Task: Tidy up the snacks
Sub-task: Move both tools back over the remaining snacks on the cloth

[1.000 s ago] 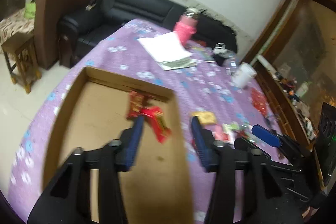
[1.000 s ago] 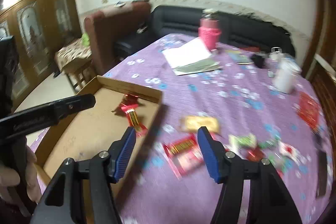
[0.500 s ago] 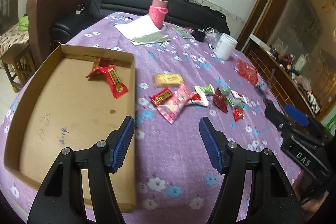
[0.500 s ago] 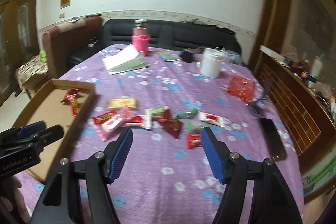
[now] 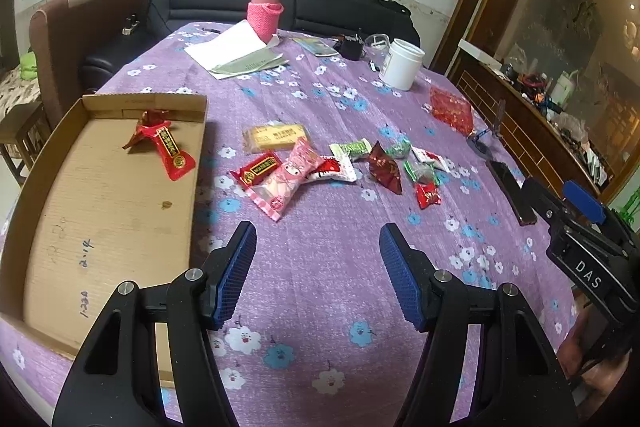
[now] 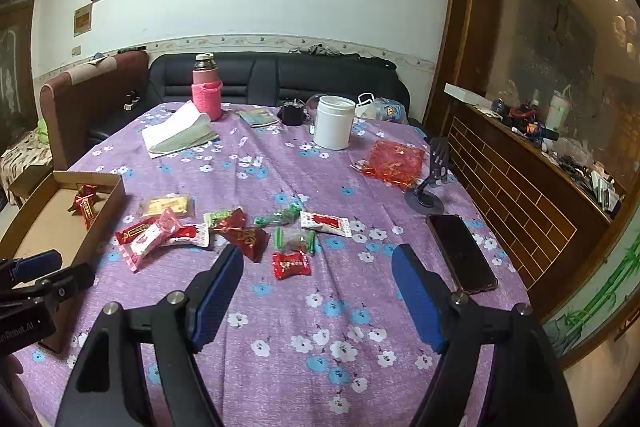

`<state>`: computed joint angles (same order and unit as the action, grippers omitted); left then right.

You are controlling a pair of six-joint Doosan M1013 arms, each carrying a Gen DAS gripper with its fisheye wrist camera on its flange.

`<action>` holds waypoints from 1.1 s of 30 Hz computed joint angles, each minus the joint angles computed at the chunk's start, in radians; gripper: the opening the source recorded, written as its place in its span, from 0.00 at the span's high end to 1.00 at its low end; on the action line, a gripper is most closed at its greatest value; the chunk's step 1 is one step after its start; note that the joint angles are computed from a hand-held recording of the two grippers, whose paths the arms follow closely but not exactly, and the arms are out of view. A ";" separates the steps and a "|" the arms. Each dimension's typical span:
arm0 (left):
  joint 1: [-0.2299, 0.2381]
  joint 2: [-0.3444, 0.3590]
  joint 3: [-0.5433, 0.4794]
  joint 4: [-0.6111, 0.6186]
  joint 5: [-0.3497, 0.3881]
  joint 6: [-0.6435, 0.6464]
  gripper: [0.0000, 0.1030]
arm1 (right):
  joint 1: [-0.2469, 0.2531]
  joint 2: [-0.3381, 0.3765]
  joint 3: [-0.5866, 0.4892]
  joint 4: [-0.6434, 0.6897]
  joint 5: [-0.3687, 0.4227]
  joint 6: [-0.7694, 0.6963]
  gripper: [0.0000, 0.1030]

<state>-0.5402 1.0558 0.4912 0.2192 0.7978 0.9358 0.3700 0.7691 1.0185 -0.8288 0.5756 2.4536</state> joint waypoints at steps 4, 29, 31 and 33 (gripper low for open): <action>-0.001 0.015 -0.028 -0.014 0.023 0.017 0.37 | -0.005 -0.001 0.006 0.006 -0.001 0.004 0.23; 0.006 0.068 -0.123 -0.082 0.098 0.065 0.37 | -0.007 0.029 -0.035 0.045 0.057 -0.046 0.18; 0.006 0.069 -0.126 -0.084 0.099 0.066 0.37 | -0.007 0.033 -0.038 0.043 0.064 -0.048 0.18; 0.006 0.071 -0.128 -0.086 0.101 0.067 0.37 | -0.006 0.038 -0.045 0.041 0.078 -0.052 0.17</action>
<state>-0.5343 1.1270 0.3632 0.1335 0.8986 1.0025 0.3643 0.8069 0.9739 -0.7877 0.6534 2.4014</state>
